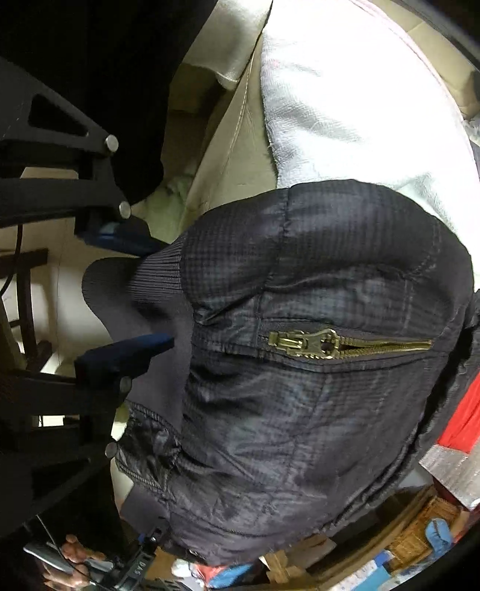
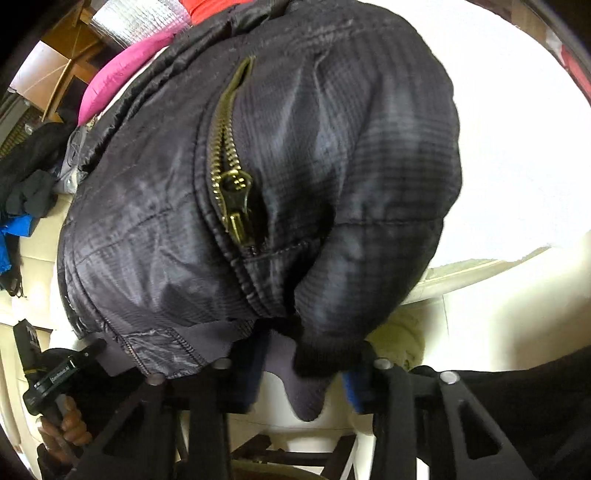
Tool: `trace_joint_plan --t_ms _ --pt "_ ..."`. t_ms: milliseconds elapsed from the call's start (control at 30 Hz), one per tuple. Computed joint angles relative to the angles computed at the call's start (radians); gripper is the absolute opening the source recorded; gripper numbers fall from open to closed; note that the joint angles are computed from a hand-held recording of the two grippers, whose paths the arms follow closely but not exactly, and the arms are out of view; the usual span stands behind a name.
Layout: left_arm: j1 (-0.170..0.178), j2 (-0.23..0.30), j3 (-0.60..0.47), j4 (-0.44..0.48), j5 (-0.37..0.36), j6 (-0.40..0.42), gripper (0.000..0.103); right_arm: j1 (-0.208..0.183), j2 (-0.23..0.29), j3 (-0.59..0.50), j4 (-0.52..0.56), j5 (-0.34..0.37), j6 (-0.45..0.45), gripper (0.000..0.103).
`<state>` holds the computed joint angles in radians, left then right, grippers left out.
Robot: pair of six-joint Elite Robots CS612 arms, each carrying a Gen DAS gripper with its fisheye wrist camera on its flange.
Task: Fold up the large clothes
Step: 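Fold the held hem up over the jacket toward the collar with both tools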
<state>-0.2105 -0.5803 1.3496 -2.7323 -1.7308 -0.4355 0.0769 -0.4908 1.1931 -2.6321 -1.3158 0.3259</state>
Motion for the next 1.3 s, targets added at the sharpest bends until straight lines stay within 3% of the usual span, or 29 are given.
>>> trace_joint_plan --t_ms 100,200,333,367,433,500,600,767,800,867,900,933,1000,1067,1133,1300 --pt "0.004 0.002 0.003 -0.010 -0.006 0.002 0.045 -0.004 -0.022 0.032 -0.028 0.030 -0.006 0.033" --pt "0.018 0.018 -0.016 0.012 -0.058 -0.031 0.061 0.000 -0.034 0.044 -0.034 0.042 -0.024 0.033" --pt "0.027 0.040 -0.045 0.071 -0.107 -0.044 0.070 -0.006 -0.017 0.011 0.060 0.056 0.024 0.036" --pt "0.028 0.043 -0.048 0.076 -0.119 -0.044 0.070 -0.009 -0.014 0.001 0.095 0.061 0.032 0.039" --pt "0.028 0.053 -0.060 0.090 -0.131 -0.034 0.071 -0.012 -0.006 -0.018 0.158 0.065 0.041 0.075" --pt "0.024 0.060 -0.063 0.077 -0.119 -0.022 0.071 -0.009 -0.006 -0.014 0.144 0.041 0.044 0.076" --pt "0.021 0.060 -0.055 0.047 -0.118 -0.005 0.069 0.003 -0.003 -0.015 0.126 0.029 0.028 0.076" --pt "0.022 0.047 -0.029 -0.012 -0.133 -0.001 0.040 0.014 0.038 -0.074 0.114 0.026 0.026 0.076" --pt "0.023 0.047 -0.025 -0.022 -0.138 0.000 0.033 0.015 0.036 -0.071 0.105 0.026 0.011 0.074" --pt "0.026 0.044 -0.018 -0.036 -0.148 0.001 0.025 0.019 0.031 -0.051 0.054 0.032 0.013 0.058" --pt "0.024 0.038 -0.013 -0.040 -0.148 -0.003 0.022 0.020 0.027 -0.044 0.040 0.039 0.007 0.043" --pt "0.023 0.032 -0.011 -0.039 -0.150 -0.004 0.022 0.023 0.023 -0.039 0.027 0.036 -0.004 0.034" --pt "0.025 0.026 -0.010 -0.032 -0.154 -0.007 0.022 0.032 0.015 -0.030 0.010 0.012 -0.015 0.026" --pt "0.033 0.015 -0.006 -0.007 -0.167 -0.014 0.031 0.039 0.007 -0.020 -0.003 -0.002 -0.014 0.021" --pt "0.041 0.022 -0.016 0.035 -0.193 -0.041 0.058 0.041 -0.001 -0.006 -0.021 0.007 -0.007 0.021" --pt "0.049 0.029 -0.026 0.066 -0.219 -0.076 0.061 0.032 -0.009 0.007 -0.012 0.048 0.014 0.022"
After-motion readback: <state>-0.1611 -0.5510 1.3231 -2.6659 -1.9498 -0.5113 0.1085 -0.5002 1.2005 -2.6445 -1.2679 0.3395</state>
